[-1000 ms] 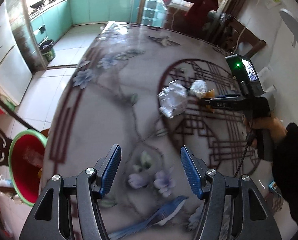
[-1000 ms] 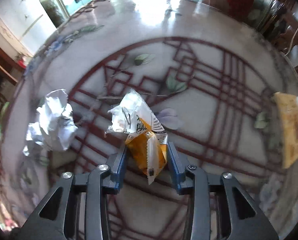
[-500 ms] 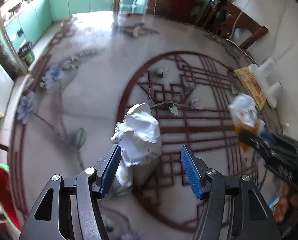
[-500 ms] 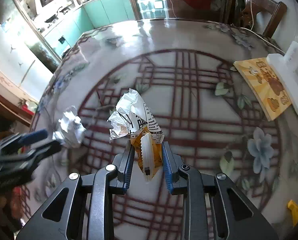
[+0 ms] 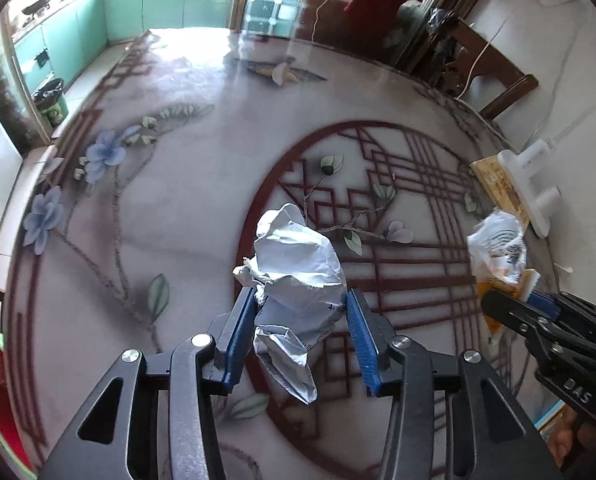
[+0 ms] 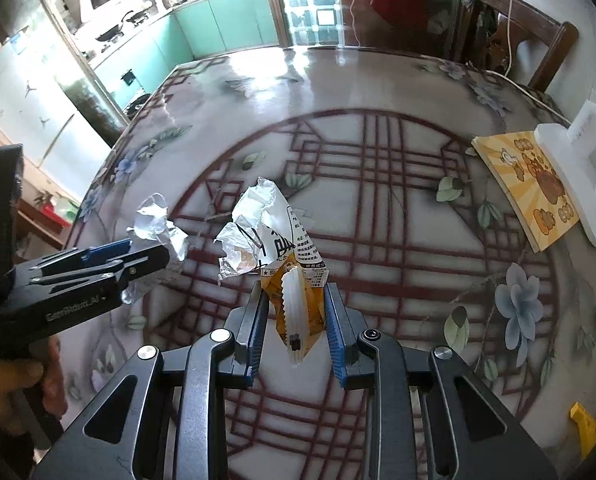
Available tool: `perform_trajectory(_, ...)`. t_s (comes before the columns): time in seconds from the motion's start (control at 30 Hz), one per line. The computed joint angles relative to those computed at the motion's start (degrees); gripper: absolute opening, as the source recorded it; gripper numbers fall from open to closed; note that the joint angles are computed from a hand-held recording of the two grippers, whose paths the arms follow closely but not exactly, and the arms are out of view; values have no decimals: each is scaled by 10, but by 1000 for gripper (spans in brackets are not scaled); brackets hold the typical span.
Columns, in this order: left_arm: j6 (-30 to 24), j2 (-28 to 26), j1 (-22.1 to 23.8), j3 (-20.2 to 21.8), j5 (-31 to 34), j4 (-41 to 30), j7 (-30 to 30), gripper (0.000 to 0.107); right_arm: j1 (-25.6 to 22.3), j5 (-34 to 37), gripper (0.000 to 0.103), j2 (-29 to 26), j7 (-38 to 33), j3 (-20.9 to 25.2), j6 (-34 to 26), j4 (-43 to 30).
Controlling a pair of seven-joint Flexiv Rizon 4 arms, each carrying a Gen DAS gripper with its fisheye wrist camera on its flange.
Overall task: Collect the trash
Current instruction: 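Grasp the crumpled foil with the left gripper while the right grasps the white-orange wrapper, then carry the foil and wrapper over the red bucket and open both grippers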
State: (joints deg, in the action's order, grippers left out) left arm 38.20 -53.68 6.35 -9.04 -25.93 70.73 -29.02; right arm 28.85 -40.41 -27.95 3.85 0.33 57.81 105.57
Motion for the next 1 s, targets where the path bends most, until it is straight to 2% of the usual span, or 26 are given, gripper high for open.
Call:
perform_trajectory(0.57,12,123,77,4,-86,132,79,44,33,-16,27,0,-14,14,-60,-50)
perform_trajectory(1.0,5,147,122,27,-129,159,103,44,71,-16,27,-30,-46,24,-105,-120)
